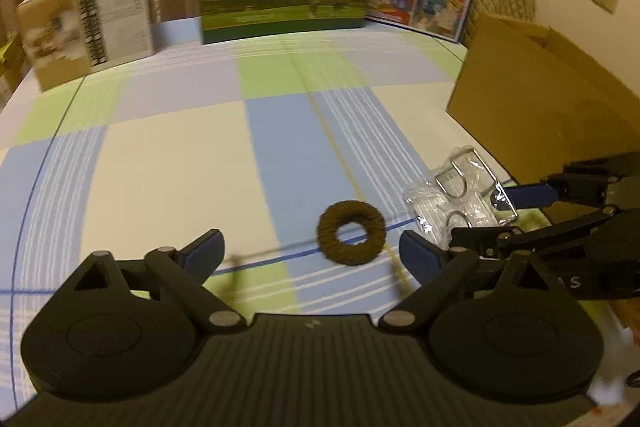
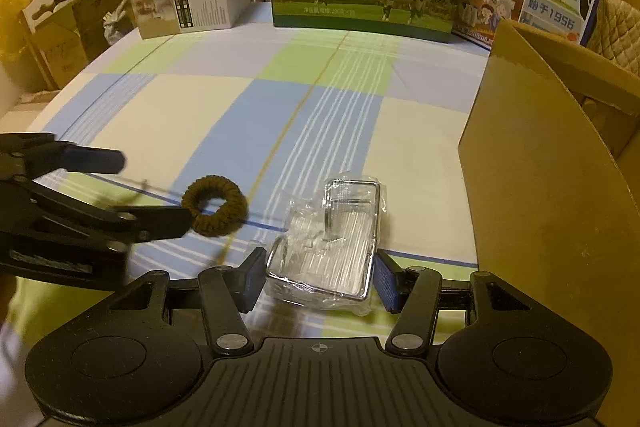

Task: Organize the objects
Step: 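Grasp the brown hair tie with the left tool while the right tool grasps the plastic holder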

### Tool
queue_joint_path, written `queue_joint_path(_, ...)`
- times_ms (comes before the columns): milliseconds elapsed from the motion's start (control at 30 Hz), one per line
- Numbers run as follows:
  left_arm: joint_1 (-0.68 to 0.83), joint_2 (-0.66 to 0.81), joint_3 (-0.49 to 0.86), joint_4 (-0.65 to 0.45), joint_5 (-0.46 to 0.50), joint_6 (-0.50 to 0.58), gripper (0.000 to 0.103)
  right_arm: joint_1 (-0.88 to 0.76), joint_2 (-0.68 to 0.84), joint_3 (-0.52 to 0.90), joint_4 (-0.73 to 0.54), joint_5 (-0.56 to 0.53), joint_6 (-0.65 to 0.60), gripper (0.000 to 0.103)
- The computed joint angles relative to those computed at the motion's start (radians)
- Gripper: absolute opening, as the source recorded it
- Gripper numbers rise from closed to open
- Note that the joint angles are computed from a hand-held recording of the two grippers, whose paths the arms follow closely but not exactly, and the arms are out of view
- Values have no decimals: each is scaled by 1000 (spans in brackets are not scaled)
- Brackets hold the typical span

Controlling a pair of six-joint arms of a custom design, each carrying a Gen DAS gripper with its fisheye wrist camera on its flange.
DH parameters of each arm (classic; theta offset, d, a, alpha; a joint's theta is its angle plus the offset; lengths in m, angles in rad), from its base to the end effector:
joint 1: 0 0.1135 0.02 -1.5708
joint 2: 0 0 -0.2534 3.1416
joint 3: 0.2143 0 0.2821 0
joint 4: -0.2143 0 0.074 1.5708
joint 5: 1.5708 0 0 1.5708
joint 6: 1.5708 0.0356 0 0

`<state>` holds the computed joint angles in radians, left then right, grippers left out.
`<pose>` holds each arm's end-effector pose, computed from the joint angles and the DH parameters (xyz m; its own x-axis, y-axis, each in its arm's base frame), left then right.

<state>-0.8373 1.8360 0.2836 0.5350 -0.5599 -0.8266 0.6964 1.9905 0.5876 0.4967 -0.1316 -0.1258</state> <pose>0.1521 -0.1405 -0.0051 -0.7114 -0.1417 -0.6884 -0.1192 0.9896 -0.0806 0.2240 0.1934 -0.0029 -0.5115 -0.5898 -0.6248 -0.7682 0.6397 0.0251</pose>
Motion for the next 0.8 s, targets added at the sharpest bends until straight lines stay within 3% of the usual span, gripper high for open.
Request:
queue_joint_path(67, 16, 41, 22, 30, 15, 26, 89, -10, 5, 3, 2, -8, -7, 53)
queue_joint_path(200, 52, 118, 37, 129, 53, 84, 70, -28, 8, 10, -8, -36, -15, 53)
queue_joint_path(333, 63, 169, 48, 204, 76, 159, 62, -41, 9, 17, -15, -49, -10, 53)
queue_joint_path(533, 52, 230, 86, 226, 77, 207, 55, -55, 12, 28, -29, -64, 0, 53)
queue_joint_path(600, 49, 233, 90, 225, 67, 204, 43, -56, 12, 29, -30, -65, 2, 53)
queue_joint_path(800, 25, 192, 97, 128, 39, 159, 21, -48, 18, 36, -31, -59, 19, 53)
